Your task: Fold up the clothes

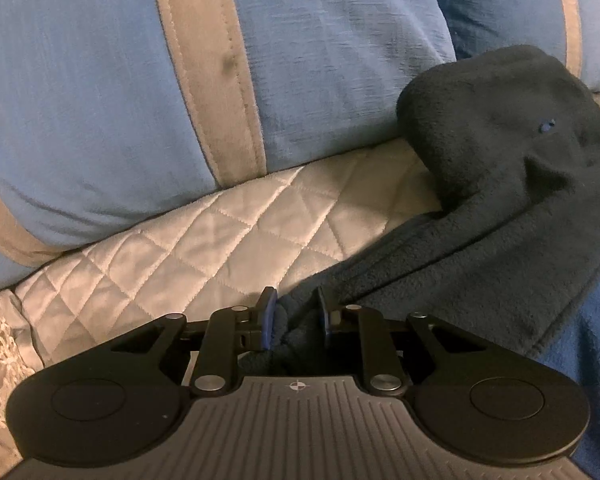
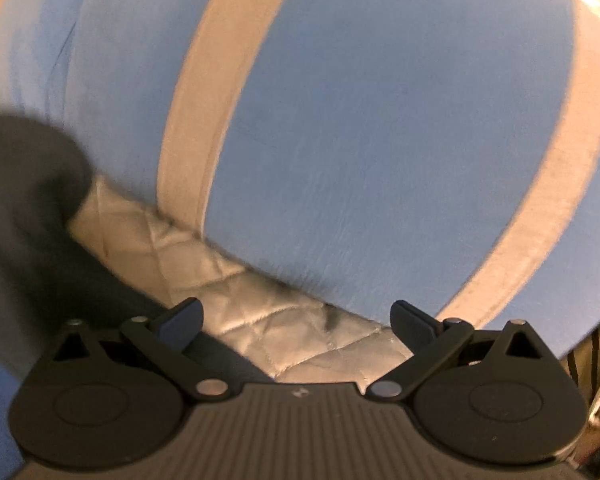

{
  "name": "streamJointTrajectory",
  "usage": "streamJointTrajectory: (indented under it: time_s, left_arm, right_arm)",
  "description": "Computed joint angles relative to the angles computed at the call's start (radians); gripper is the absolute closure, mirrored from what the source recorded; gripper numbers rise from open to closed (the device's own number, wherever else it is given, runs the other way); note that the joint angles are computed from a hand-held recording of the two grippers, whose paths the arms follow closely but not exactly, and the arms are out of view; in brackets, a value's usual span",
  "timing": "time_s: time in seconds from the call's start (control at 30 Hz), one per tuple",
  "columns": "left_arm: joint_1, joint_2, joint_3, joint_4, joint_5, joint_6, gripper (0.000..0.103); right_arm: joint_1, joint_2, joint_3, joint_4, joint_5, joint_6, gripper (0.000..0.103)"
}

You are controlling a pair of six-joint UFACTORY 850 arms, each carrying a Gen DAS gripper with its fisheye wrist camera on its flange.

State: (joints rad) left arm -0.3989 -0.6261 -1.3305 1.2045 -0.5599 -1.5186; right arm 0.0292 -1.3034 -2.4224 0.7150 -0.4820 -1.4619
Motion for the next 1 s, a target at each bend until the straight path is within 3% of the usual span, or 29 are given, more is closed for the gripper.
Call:
streamJointTrajectory:
  time_s: [0.2,0.33,0.57,0.67,0.83,0.9,1.0]
  left_arm:
    - [0.012,0.005,0.014,0.024,0.031,-0.067,0.080]
    - [0.012,0.005,0.017,0.037,0.031,-0.090,0.080]
    - [0.007,-0.002,0.007,0.030,0.014,-0.082,0.080]
    - [0.007,-0.004,0.005,0.028,0.012,-0.082,0.080]
    - [-0.015,-0.029,-0.024,0.043,-0.062,-0.066,0.080]
    - [-0.027,-0.047,-0.040,0.059,-0.102,-0.048,0.080]
    - [-0.035,-0.065,-0.054,0.083,-0.135,-0.038,0.081]
  right_arm:
    - [-0.006,0.096,0.222,0.162,0.054,-0.417,0.000]
    - [-0.020,0.064,0.137,0.100,-0.046,-0.285,0.000]
    - [-0.009,0.072,0.156,0.114,-0.123,-0.338,0.006]
    - [0.001,0.096,0.223,0.160,-0.079,-0.429,0.010]
    - [0.016,0.138,0.327,0.402,0.074,-0.686,0.013]
    - [0.025,0.121,0.309,0.473,0.125,-0.717,0.020]
    - [0.033,0.107,0.281,0.411,0.138,-0.647,0.027]
